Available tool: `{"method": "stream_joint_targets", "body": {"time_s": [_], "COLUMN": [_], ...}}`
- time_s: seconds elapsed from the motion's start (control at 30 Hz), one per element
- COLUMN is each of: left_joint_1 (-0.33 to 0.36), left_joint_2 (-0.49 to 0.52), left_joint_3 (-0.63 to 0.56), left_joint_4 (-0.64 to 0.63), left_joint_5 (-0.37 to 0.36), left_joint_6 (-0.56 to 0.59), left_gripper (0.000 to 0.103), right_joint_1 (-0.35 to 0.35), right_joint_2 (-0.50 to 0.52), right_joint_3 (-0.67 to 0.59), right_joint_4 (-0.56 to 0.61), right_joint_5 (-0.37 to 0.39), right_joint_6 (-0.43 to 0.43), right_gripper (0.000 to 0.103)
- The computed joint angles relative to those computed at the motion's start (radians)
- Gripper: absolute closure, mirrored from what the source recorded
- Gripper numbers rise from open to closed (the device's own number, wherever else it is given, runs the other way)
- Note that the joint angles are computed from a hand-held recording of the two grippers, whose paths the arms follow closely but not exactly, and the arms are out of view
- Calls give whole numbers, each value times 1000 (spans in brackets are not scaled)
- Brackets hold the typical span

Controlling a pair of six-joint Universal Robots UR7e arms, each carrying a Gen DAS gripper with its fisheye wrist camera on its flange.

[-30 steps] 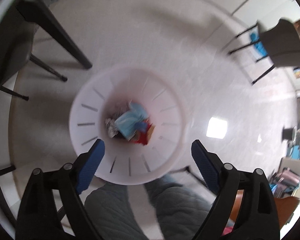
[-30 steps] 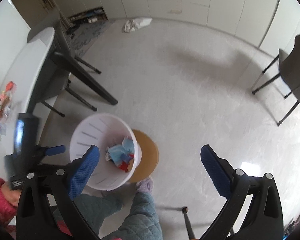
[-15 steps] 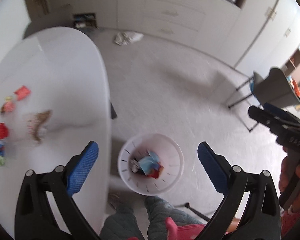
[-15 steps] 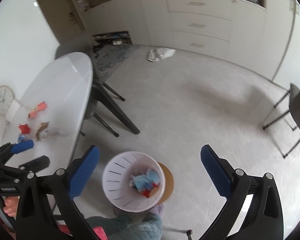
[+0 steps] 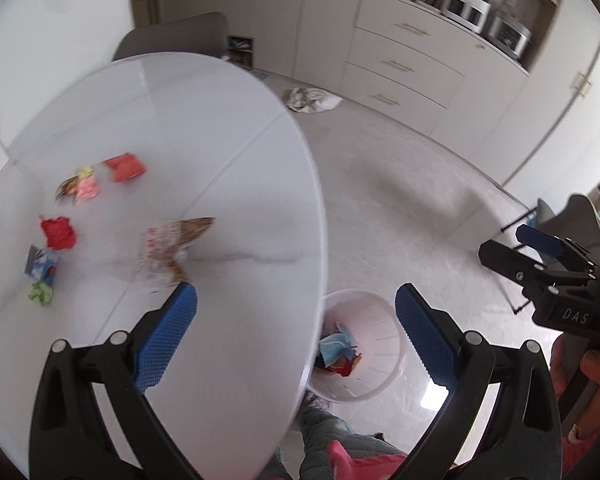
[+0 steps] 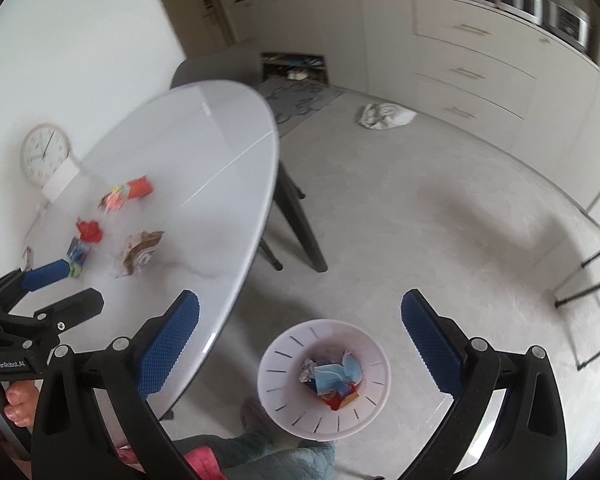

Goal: Collect trash
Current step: 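Move both tools back toward the table, then grasp the brown snack wrapper with the right tool while the left tool grasps the red paper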

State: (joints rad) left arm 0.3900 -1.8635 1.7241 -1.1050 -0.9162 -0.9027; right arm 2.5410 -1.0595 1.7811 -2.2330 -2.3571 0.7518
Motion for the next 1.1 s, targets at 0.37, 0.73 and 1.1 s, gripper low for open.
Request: {"method": "stream_joint_targets", "body": {"time_s": [0.37, 0.73, 1.1], "left_joint_1": [128, 294, 553], "left_joint_2": [-121, -181, -167], "left_joint_3": [-133, -248, -220], "left_joint_4": [311, 458, 60], "left_joint_5": [145, 259, 279], "left_joint_6": [-197, -238, 118], "left_gripper": [8, 8, 8], "right_joint_1": [-58, -120, -132], "right_joint_2": [368, 590, 651], "right_joint_3": [-320, -550, -628], "right_joint_4": [-34, 63, 108], "right_joint_5": [228, 365, 413], "right_joint_6": [-221, -28, -24], "right_gripper": [3, 6, 75]}}
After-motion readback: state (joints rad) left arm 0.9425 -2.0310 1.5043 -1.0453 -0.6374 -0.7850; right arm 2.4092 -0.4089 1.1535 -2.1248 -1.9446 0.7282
